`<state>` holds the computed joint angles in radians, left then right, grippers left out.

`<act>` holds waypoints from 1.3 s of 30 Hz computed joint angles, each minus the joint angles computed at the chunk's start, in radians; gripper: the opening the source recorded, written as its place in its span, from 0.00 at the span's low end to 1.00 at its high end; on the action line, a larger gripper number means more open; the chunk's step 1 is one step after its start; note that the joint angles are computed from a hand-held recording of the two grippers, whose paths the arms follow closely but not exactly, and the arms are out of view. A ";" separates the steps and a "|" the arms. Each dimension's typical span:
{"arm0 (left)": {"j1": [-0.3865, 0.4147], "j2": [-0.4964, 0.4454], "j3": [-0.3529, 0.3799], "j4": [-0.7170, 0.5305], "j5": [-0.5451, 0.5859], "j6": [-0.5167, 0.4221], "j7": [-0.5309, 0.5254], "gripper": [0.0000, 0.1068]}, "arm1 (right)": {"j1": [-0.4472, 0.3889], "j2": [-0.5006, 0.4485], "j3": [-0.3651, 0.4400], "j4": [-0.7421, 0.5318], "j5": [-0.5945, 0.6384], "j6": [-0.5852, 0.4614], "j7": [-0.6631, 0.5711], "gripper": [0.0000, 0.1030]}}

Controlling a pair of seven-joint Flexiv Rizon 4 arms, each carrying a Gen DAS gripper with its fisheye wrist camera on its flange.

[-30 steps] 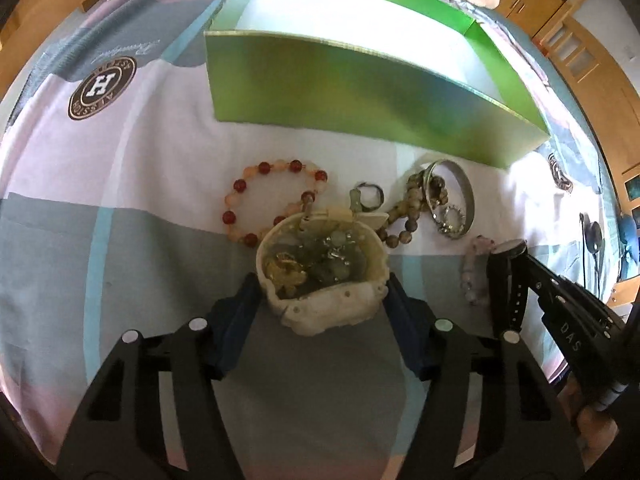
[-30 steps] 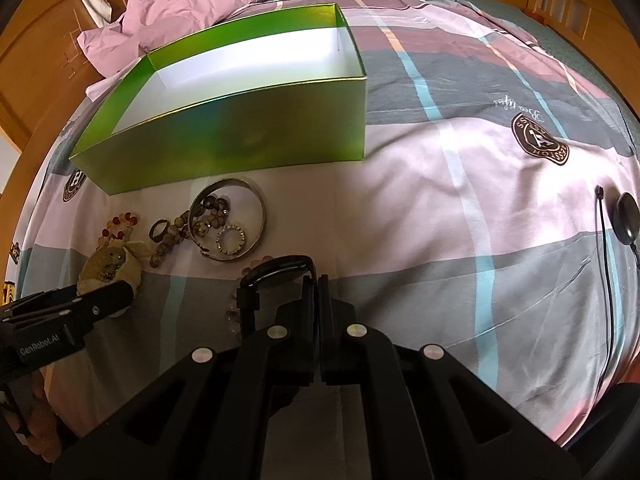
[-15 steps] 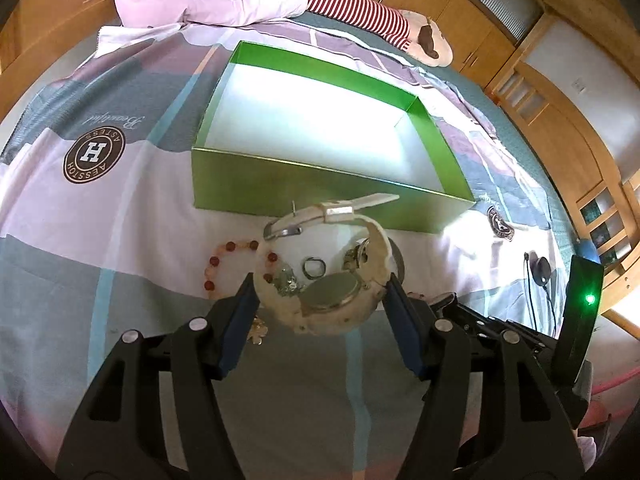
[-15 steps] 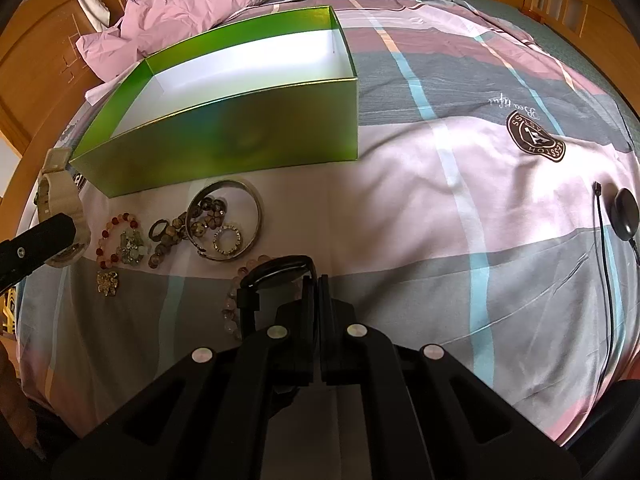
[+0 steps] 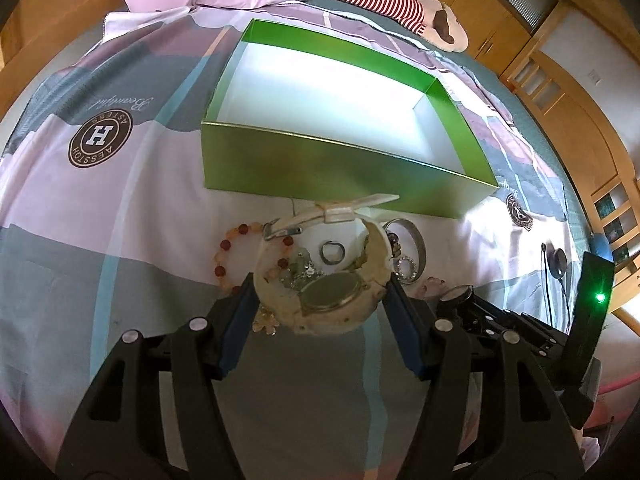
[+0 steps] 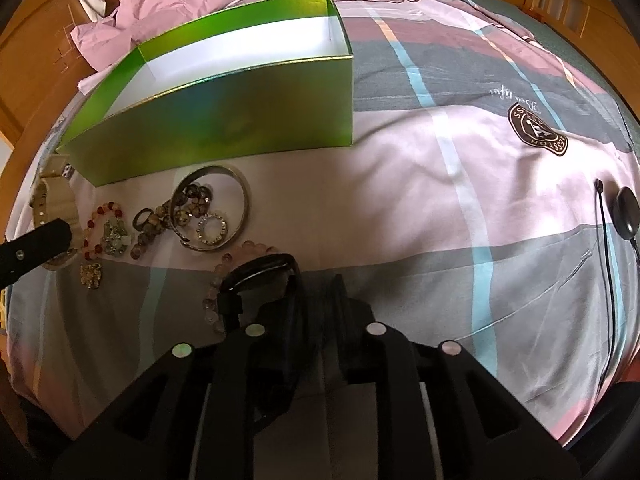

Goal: Organize jewelry
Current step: 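Place the white watch in the green box while the right tool places the black watch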

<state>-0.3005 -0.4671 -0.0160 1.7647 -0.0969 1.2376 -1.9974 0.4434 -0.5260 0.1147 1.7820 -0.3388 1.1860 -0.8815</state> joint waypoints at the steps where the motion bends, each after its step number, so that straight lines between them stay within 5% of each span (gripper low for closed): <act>1: -0.001 0.000 0.002 0.000 0.002 -0.001 -0.002 0.58 | -0.003 0.002 0.005 0.001 0.004 0.006 -0.005 0.02; 6: 0.005 0.007 -0.004 0.008 -0.006 0.017 -0.005 0.58 | 0.007 0.032 -0.023 0.020 -0.027 0.067 0.031 0.02; 10: 0.098 0.015 -0.115 0.017 -0.130 0.051 0.124 0.58 | -0.012 0.050 -0.008 -0.015 -0.012 0.097 0.015 0.02; 14: 0.073 -0.001 -0.063 -0.088 -0.100 0.020 0.177 0.58 | -0.030 0.022 0.008 -0.115 0.008 0.117 -0.026 0.02; 18: 0.043 -0.070 0.013 -0.244 -0.028 -0.027 0.157 0.58 | -0.011 -0.066 -0.023 -0.264 -0.004 0.115 -0.044 0.02; 29: 0.093 -0.262 0.001 -0.464 -0.062 -0.163 0.161 0.58 | -0.013 -0.329 0.010 -0.645 0.090 -0.126 -0.143 0.05; 34: 0.094 -0.227 -0.001 -0.423 -0.058 -0.144 0.155 0.71 | -0.013 -0.257 -0.001 -0.536 0.131 -0.039 -0.132 0.46; 39: 0.081 -0.104 -0.010 -0.276 -0.047 -0.083 0.169 0.76 | -0.048 -0.096 0.041 -0.296 0.169 0.118 -0.154 0.47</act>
<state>-0.2199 -0.5711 -0.0257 1.4891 -0.1438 1.1551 -1.8283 0.3949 -0.6216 0.1553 1.4864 -0.1700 1.3042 -1.0352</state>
